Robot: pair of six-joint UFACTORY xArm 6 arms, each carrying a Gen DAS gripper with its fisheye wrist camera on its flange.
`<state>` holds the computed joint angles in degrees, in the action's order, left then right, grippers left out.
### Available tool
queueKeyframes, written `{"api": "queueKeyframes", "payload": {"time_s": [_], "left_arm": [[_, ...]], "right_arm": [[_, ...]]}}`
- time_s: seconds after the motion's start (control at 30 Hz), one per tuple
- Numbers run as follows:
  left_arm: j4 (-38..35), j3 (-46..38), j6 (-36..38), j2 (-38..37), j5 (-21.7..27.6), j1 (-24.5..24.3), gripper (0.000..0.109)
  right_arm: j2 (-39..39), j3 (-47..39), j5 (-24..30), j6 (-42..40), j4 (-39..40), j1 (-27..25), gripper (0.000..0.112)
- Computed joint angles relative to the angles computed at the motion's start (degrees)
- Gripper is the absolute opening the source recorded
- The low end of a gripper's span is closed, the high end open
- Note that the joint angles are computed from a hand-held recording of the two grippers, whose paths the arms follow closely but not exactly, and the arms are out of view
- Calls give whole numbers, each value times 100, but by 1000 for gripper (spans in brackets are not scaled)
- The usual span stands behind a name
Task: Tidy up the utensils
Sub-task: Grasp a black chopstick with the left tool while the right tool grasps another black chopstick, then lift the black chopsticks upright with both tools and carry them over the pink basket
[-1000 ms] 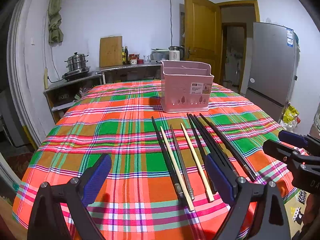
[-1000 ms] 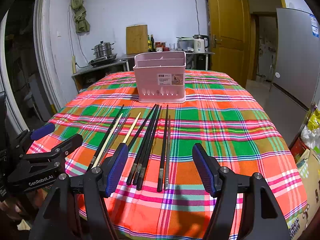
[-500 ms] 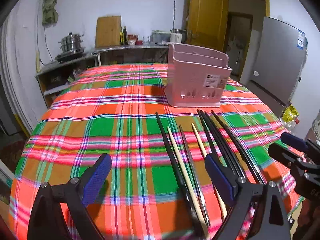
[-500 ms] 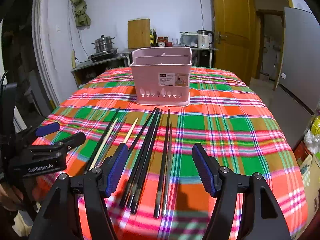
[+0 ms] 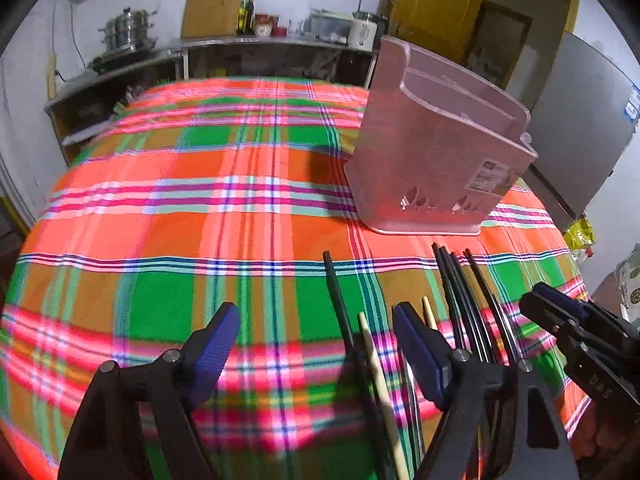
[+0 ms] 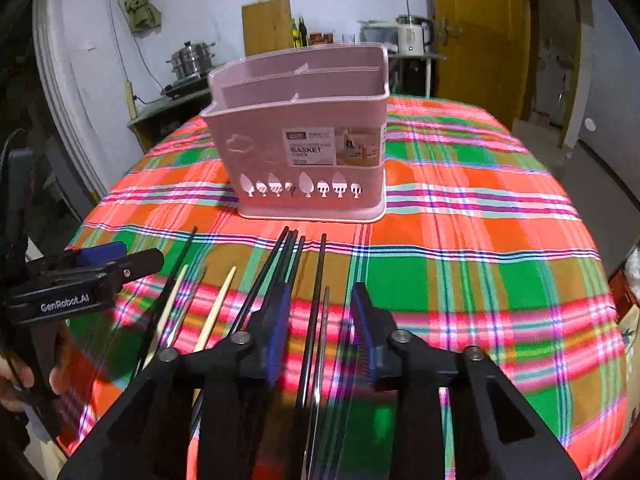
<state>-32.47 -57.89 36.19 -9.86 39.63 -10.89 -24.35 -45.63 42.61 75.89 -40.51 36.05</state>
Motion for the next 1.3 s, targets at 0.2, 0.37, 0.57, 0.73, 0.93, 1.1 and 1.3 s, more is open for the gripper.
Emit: {"api": "queueKeyframes", "payload": {"time_s": [0.2, 0.37, 0.57, 0.73, 0.93, 1.1, 1.3], "left_arm": [[3, -332, -53, 421, 103, -77, 62], [165, -541, -143, 621, 80, -180, 46], [500, -526, -182, 654, -46, -322, 27], [587, -564, -139, 689, -38, -407, 8], [364, -658, 83, 648, 144, -361, 7], [157, -792, 234, 477, 387, -267, 6], [-136, -994, 482, 167, 698, -97, 5]], "right_arm": [[473, -204, -449, -694, 621, -391, 21], [720, -358, -516, -1063, 957, -532, 18], [1012, -603, -421, -1341, 1119, -570, 17], [1140, -740, -420, -1625, 1321, -655, 5], [1093, -744, -424, -1628, 1348, -637, 5], [927, -778, -359, -1526, 1244, -590, 5], [611, -911, -184, -1444, 1026, -511, 5]]}}
